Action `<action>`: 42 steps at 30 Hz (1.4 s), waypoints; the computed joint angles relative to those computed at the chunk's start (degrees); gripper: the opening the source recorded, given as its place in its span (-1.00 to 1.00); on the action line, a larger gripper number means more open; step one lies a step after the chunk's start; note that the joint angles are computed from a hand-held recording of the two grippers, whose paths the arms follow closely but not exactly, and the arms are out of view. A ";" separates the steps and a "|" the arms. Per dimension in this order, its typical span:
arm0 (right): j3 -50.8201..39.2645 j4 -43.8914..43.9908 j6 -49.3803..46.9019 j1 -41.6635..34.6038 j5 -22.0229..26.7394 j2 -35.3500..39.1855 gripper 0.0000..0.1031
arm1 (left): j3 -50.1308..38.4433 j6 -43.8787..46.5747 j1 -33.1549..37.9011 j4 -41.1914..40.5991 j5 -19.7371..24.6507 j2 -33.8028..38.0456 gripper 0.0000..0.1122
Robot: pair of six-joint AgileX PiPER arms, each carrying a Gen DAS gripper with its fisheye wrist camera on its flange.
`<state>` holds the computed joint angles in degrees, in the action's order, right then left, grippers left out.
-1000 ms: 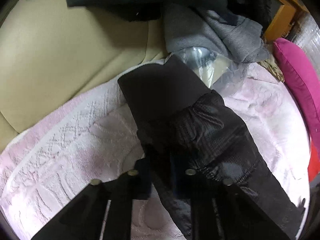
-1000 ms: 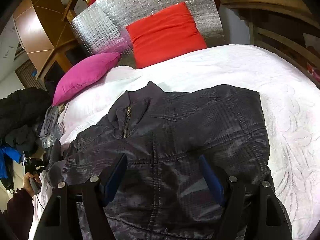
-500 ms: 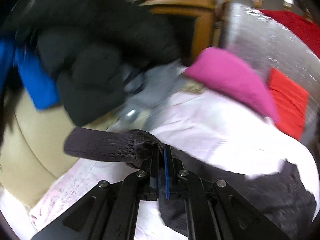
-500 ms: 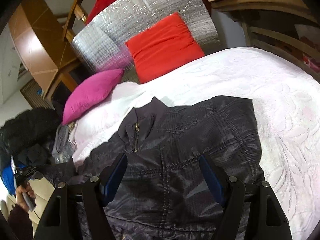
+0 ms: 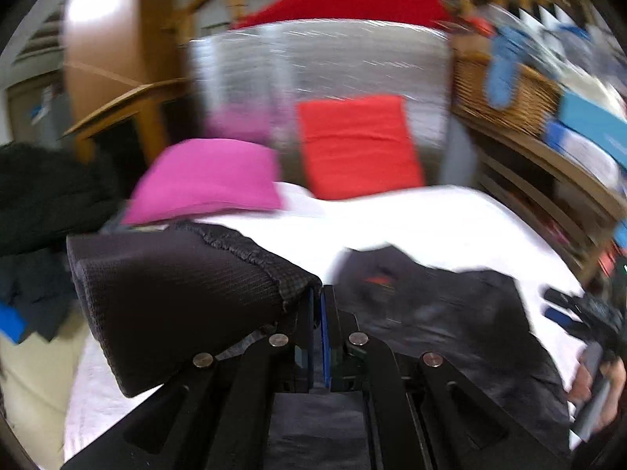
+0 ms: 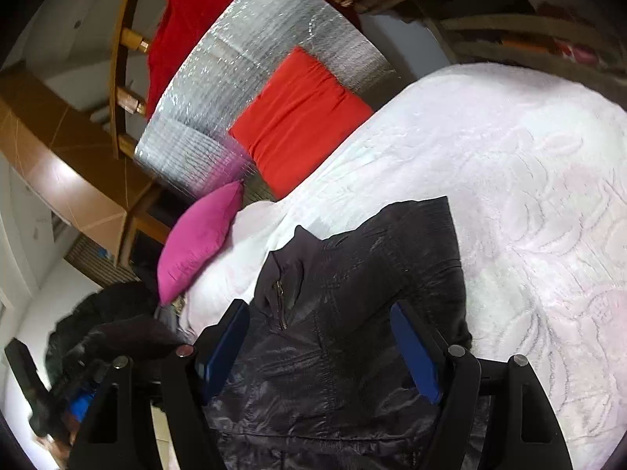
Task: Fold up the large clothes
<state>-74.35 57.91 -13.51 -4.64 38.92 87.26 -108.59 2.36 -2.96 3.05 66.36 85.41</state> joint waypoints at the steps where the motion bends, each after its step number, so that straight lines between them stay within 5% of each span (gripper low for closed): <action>1: 0.28 1.70 -1.02 -1.09 0.90 0.02 0.50 | 1.43 -1.89 -4.14 1.45 -0.12 -0.16 -0.95; 8: 1.51 9.44 -4.44 -6.91 6.81 1.07 0.50 | 10.66 -7.00 -16.01 -2.69 -1.01 2.57 -0.91; 13: -0.33 7.69 -3.02 -6.03 8.71 2.47 0.50 | 19.51 -0.64 -11.17 -13.35 -4.56 -1.55 -0.01; 18: -2.53 4.45 -1.75 -2.77 8.37 3.84 0.50 | 30.68 6.80 0.83 -22.38 -13.74 -14.06 0.34; 25: -7.78 -6.54 -0.45 8.02 6.76 4.85 0.50 | 39.74 -13.94 12.39 -1.34 -25.83 -17.45 0.35; 29: -11.37 -18.50 1.85 17.28 7.08 6.22 0.50 | 40.09 -18.70 19.56 1.17 -25.12 -11.45 0.33; 38: -9.05 -34.56 4.02 33.55 1.11 3.18 0.54 | 38.83 -14.18 22.33 0.80 -26.82 -7.99 0.32; 42: -10.91 -21.89 -2.86 33.69 9.59 6.94 0.54 | 37.15 -5.46 23.93 -7.16 -25.71 -6.24 0.32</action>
<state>-85.26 36.02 -16.37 29.04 48.52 94.20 -71.44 -3.10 20.97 -4.12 40.65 79.16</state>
